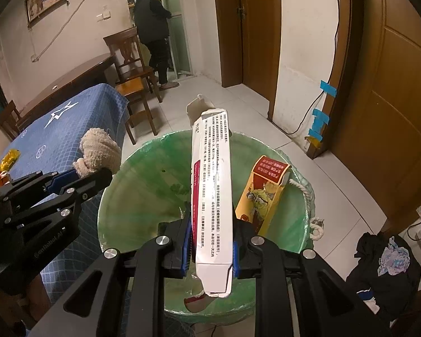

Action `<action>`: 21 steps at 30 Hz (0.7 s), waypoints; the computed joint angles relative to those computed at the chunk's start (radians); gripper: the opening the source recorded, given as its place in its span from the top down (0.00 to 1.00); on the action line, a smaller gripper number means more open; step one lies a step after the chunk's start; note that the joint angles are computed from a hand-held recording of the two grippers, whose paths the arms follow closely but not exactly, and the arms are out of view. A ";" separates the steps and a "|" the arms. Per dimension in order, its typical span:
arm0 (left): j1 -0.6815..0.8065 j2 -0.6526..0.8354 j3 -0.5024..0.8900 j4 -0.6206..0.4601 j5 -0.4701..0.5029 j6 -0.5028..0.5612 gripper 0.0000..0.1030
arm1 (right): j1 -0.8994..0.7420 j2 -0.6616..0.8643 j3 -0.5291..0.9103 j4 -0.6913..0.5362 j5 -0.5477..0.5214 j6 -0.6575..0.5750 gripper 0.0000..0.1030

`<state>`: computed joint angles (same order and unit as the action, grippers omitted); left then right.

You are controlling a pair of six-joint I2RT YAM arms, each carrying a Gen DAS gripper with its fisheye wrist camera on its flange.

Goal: Collect trash
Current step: 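Open both tools to drop the towel and white box into the bucket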

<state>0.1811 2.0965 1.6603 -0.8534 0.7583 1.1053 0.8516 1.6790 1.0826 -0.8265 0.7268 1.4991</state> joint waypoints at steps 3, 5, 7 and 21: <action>-0.003 0.003 0.007 -0.005 -0.003 -0.003 0.78 | 0.001 0.008 -0.001 0.007 -0.004 0.004 0.78; -0.005 0.003 0.006 -0.001 -0.005 -0.008 0.78 | 0.001 0.011 0.002 0.007 -0.004 0.004 0.78; -0.006 0.005 0.006 0.000 -0.005 -0.009 0.78 | 0.000 0.015 0.009 0.005 -0.002 0.002 0.78; -0.017 0.020 0.025 -0.005 -0.010 -0.033 0.59 | 0.004 0.030 0.028 -0.024 0.001 0.012 0.76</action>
